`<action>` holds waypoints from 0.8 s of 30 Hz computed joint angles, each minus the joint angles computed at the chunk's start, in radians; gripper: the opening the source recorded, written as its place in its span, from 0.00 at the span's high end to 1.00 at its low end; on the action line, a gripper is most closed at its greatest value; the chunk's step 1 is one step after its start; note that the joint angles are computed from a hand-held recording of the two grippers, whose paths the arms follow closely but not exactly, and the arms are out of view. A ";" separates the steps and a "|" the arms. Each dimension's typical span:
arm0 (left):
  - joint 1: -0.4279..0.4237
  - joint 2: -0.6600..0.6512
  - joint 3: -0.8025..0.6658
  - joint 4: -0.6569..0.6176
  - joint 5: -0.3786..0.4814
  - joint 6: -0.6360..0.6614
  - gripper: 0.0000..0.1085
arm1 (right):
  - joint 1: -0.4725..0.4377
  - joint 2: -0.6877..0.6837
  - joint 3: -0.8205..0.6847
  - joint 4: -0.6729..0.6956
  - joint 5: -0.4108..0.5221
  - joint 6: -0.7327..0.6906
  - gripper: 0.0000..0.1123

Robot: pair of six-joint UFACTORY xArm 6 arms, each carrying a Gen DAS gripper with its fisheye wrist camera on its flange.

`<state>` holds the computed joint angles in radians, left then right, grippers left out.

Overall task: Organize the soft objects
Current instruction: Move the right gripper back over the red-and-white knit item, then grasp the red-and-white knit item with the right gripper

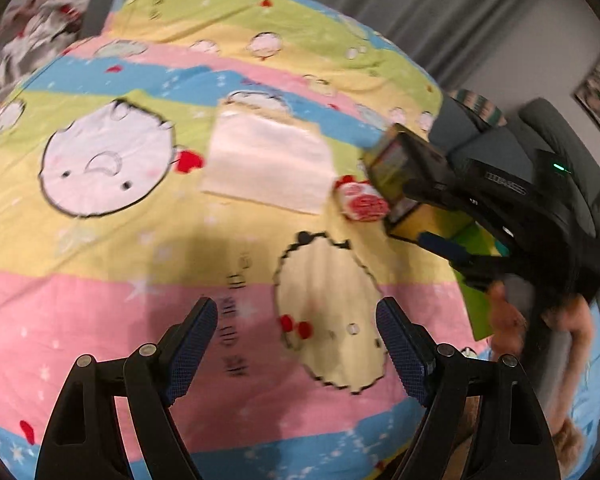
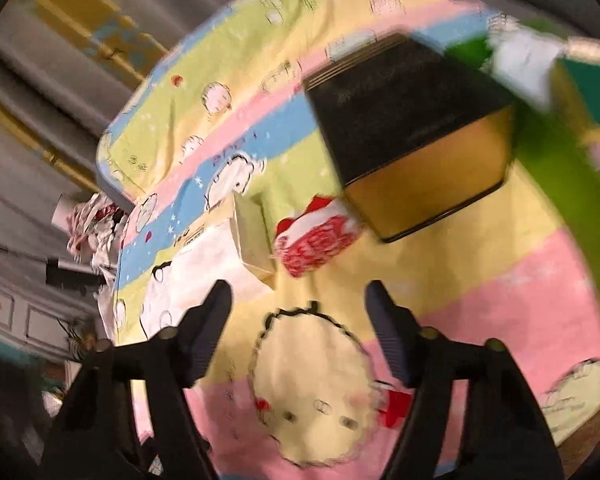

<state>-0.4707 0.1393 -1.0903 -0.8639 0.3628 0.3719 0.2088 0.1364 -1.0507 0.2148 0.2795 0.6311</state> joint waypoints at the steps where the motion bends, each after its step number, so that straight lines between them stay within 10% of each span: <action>1: 0.008 -0.001 0.006 0.003 0.000 -0.004 0.25 | 0.002 0.039 -0.032 -0.041 0.001 0.070 0.49; 13: 0.058 -0.020 0.040 0.015 0.002 0.009 0.25 | -0.007 0.207 -0.184 -0.251 0.020 0.267 0.67; 24: 0.032 -0.046 0.060 0.082 -0.016 -0.038 0.25 | 0.051 -0.058 0.054 0.022 0.071 -0.269 0.69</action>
